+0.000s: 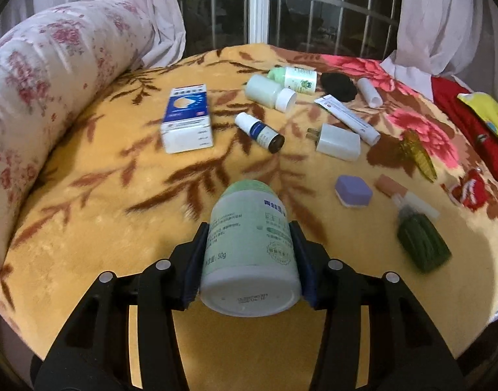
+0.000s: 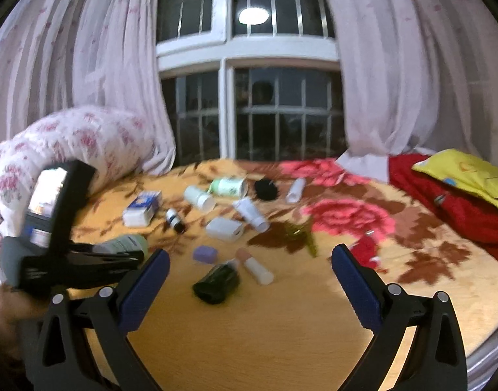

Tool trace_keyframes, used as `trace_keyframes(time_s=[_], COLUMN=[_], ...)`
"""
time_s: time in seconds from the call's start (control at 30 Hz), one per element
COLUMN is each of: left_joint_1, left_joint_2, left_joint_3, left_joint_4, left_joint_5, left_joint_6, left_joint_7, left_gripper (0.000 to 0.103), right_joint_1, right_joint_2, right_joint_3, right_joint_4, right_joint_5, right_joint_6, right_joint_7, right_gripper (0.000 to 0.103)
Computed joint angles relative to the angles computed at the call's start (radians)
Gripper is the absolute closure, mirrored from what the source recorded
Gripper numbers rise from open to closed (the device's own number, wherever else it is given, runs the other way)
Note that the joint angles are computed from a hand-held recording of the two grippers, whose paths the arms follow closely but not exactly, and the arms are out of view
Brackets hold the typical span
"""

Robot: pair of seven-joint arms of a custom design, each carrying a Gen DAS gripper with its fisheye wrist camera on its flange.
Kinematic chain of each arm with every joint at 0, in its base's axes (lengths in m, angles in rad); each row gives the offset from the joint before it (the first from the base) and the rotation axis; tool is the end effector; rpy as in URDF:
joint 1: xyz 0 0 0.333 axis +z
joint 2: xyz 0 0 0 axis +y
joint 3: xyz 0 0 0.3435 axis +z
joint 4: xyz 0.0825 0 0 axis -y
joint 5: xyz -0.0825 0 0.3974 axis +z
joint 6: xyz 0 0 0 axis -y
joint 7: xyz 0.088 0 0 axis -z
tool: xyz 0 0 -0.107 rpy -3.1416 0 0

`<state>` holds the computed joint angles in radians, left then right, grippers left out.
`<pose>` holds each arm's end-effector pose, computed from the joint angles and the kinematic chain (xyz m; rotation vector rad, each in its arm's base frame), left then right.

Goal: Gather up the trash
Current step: 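Grasp the white green-capped jar with the left tool while the right tool grasps the dark green spray bottle, then lower both held items into the orange bin and open both tools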

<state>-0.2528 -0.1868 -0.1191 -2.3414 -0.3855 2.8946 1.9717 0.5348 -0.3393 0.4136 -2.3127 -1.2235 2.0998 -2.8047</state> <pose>0.5001 -0.1743 0.5121 -1.4009 2.2108 -0.9017 0.3031 0.3726 0.5302 -1.2497 1.7349 -1.1414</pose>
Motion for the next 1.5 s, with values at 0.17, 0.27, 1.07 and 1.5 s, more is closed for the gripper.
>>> trace_keyframes(time_s=[0.17,0.27,1.07,1.5], left_joint_1=[-0.031,-0.032,-0.065,0.105], left_joint_2=[-0.058,-0.073,-0.273,-0.286], left_joint_3=[0.065,0.085,0.159,0.093], left_joint_4=[-0.044,-0.052,-0.156,-0.22], left_joint_5=[-0.109,-0.148,-0.31,-0.011], left_joint_6=[-0.016,-0.03,-0.284,-0.796], left_joint_7=[0.113,0.158,0.461,0.528], left_gripper=[0.056,0.056,0.055,0.055], right_joint_1=[-0.014,-0.022,-0.032,0.146], right_joint_2=[0.118,0.15,0.105,0.169], right_joint_3=[-0.065,-0.098,-0.106,-0.11], right_joint_4=[0.098,0.124,0.083,-0.075], right_joint_5=[0.084,0.134,0.402,1.014], right_joint_6=[0.093,0.14,0.319,0.548], right_joint_7=[-0.116,-0.129,-0.337,-0.718], right_gripper=[0.005,0.005,0.066,0.066])
